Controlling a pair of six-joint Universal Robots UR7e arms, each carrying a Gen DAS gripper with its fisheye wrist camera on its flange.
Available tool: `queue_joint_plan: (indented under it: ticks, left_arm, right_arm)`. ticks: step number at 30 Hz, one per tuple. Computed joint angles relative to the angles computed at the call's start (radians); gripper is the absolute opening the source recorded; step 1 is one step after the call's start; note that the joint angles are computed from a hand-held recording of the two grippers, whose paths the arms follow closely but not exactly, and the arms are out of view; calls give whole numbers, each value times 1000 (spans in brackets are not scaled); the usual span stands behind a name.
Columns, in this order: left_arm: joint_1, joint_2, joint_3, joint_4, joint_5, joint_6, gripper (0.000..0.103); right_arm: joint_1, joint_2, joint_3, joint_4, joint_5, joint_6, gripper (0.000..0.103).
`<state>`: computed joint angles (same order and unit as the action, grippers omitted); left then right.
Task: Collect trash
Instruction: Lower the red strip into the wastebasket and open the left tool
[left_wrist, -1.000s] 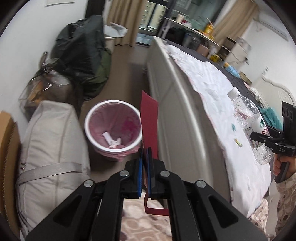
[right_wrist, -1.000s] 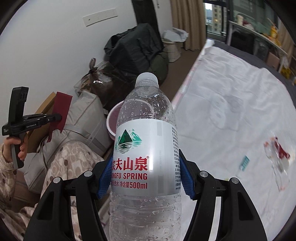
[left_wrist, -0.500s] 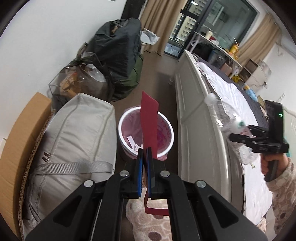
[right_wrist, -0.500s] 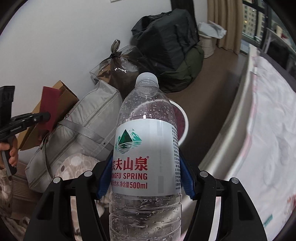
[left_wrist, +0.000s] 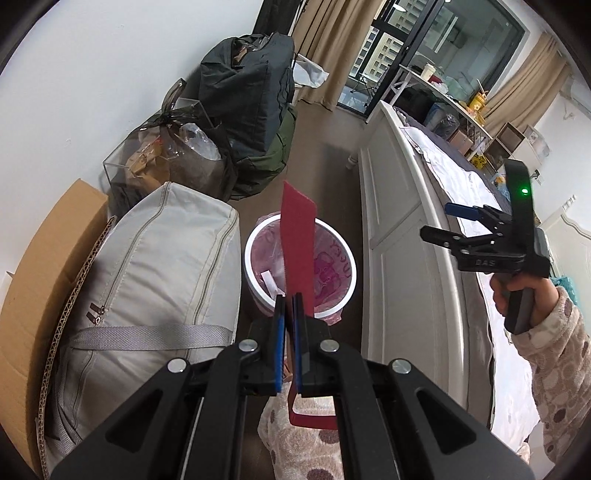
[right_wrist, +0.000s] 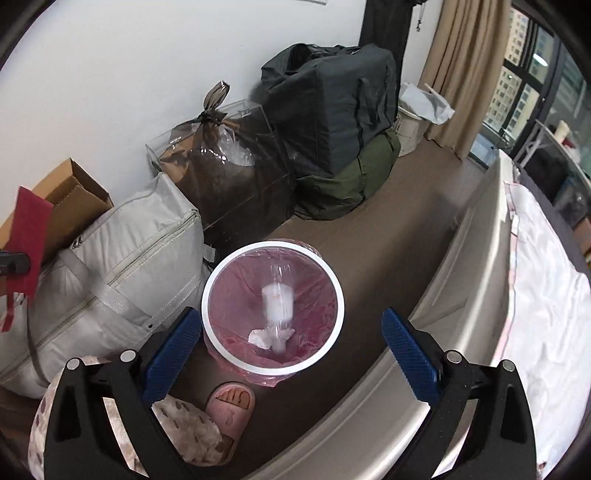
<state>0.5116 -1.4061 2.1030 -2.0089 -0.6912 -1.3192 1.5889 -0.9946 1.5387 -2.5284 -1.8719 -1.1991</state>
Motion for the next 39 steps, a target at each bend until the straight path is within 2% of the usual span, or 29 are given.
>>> queue_joint_plan:
  ticks: [8, 14, 19, 23, 26, 30, 34, 39]
  left_arm:
    - [7, 43, -30, -38, -4, 66, 4]
    - [42, 104, -66, -131, -19, 188, 4]
    - [84, 178, -122, -208, -32, 315, 4]
    - [134, 235, -171, -271, -52, 415, 4]
    - [190, 274, -208, -342, -116, 497, 4]
    - [262, 344, -271, -364, -142, 563, 4]
    - [341, 423, -337, -385, -154, 621, 4]
    - [428, 533, -437, -395, -147, 710, 4]
  right_arm:
    - [-28, -68, -5, 57, 29, 48, 96]
    - [-65, -159, 28, 81, 74, 50, 96]
    - [-91, -216, 56, 44, 80, 28, 96]
    - [-109, -243, 61, 19, 76, 29, 96]
    - [-123, -265, 70, -1, 71, 43, 96]
    - [-158, -323, 103, -23, 89, 78, 96]
    - [-204, -391, 137, -21, 108, 125, 96]
    - [-261, -489, 226, -109, 93, 139, 96]
